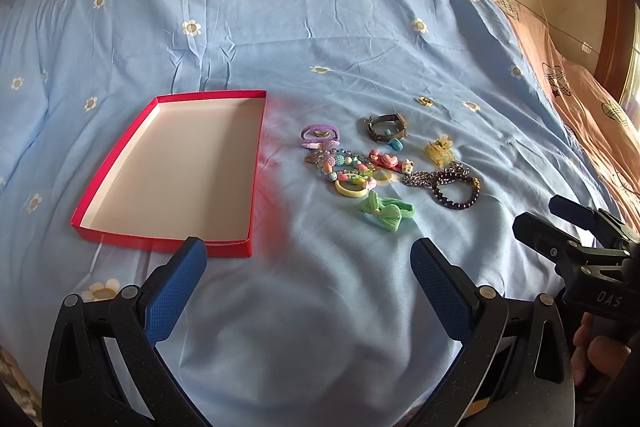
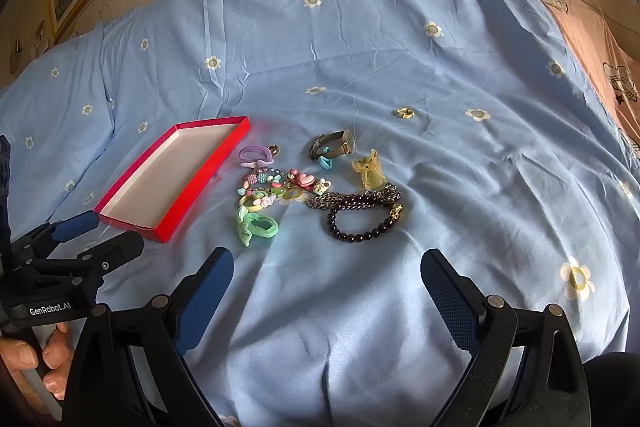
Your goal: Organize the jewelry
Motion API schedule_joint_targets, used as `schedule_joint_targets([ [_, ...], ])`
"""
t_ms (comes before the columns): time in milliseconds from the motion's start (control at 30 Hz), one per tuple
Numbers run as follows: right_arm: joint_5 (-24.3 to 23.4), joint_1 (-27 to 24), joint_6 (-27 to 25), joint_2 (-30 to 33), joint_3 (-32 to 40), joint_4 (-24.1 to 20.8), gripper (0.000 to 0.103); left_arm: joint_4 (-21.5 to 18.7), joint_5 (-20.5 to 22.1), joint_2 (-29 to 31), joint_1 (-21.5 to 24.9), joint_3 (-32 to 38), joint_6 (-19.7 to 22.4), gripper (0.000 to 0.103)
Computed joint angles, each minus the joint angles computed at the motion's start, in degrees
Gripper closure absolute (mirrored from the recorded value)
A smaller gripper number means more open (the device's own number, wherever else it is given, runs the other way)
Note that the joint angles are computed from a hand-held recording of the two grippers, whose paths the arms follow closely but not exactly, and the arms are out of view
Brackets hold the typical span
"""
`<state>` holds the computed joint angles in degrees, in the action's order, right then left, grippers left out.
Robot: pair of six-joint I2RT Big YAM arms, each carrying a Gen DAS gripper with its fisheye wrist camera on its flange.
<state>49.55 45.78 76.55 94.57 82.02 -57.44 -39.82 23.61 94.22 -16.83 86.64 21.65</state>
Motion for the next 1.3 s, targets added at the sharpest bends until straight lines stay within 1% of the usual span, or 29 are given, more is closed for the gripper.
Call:
schedule_joint_targets([
  [100, -0.24, -0.09, -0.01, -0.02, -0.28, -0.05, 0.007, 0.24, -0.45, -0.91, -0.69, -0.85, -0.63, 0.001],
  [233, -0.53, -0.08, 0.29, -0.07, -0.19, -0.42, 0.007, 0.16, -0.31, -0.74, -0.54, -0.78, -0.39, 0.001],
  [300, -1.0, -0.27, 0.58, 0.74, 0.72, -3.74, 0.007, 0.04, -0.18, -0.55, -0.37, -0.63, -0.16, 0.001],
  [433, -1.43, -0.55, 0.47, 0.82, 0.77, -4.57, 0.007, -0.12, -0.64, -0.45, -0.8, -0.74, 0.12, 0.001],
  [467, -1.95, -0.81, 0.49, 1.26, 1.36, -6.81, 0.007, -0.34, -0.58, -0.27, -0.81, -0.55, 0.34, 0.001],
  [567, -2.4, -1.21, 0.37, 1.5, 1.77, -8.18, 0.008, -2.18, -0.38, 0.61, -1.55, 0.92, 0.53, 0.001],
  [733, -3.34, -2.59, -0.46, 0.72, 0.52, -6.53, 0.011, -5.21, 0.38, 3.09, -2.42, 3.97, 1.44, 0.002],
  [767, -3.47, -2.94, -0.76, 0.31, -0.23, -5.18, 0.015, -5.67, 0.38, 3.63, -2.69, 4.56, 1.63, 0.003],
  [800, -3.94, -3.41, -1.04, 0.09, -0.53, -4.75, 0.019, -6.42, 0.02, 4.26, -3.25, 5.62, 1.46, 0.003],
  [867, -4.93, -4.39, -1.7, -0.41, -1.26, -3.64, 0.022, -8.55, 0.18, 5.95, -3.88, 7.67, 1.51, 0.005],
  [933, -5.27, -5.17, -2.47, -0.76, -2.16, -2.03, 0.028, -10.83, 0.73, 7.69, -4.45, 9.89, 1.5, 0.01],
  [1000, -5.91, -5.99, -3.15, -1.08, -2.9, -0.86, 0.033, -11.84, 0.35, 8.91, -5.19, 11.32, 1.63, 0.011],
  [1033, -6.91, -6.46, -3.04, -1.16, -3.08, -0.7, 0.034, -12.08, 0.12, 9.44, -5.54, 11.88, 1.65, 0.012],
  [1100, -8.5, -7.43, -3.14, -1.43, -3.69, 0.0, 0.039, -13.36, -0.09, 10.83, -6.19, 13.47, 1.79, 0.015],
  [1133, -10.14, -7.98, -2.91, -1.44, -3.81, 0.32, 0.04, -14.35, -0.02, 11.68, -6.44, 14.5, 1.78, 0.018],
  [1200, -11.88, -8.97, -2.69, -1.51, -4.21, 0.69, 0.043, -16.56, 0.39, 13.61, -6.86, 16.87, 1.9, 0.022],
  [1300, -12.17, -10.37, -3.23, -1.38, -4.77, 1.26, 0.046, -18.54, 0.24, 15.96, -7.49, 19.56, 1.92, 0.027],
])
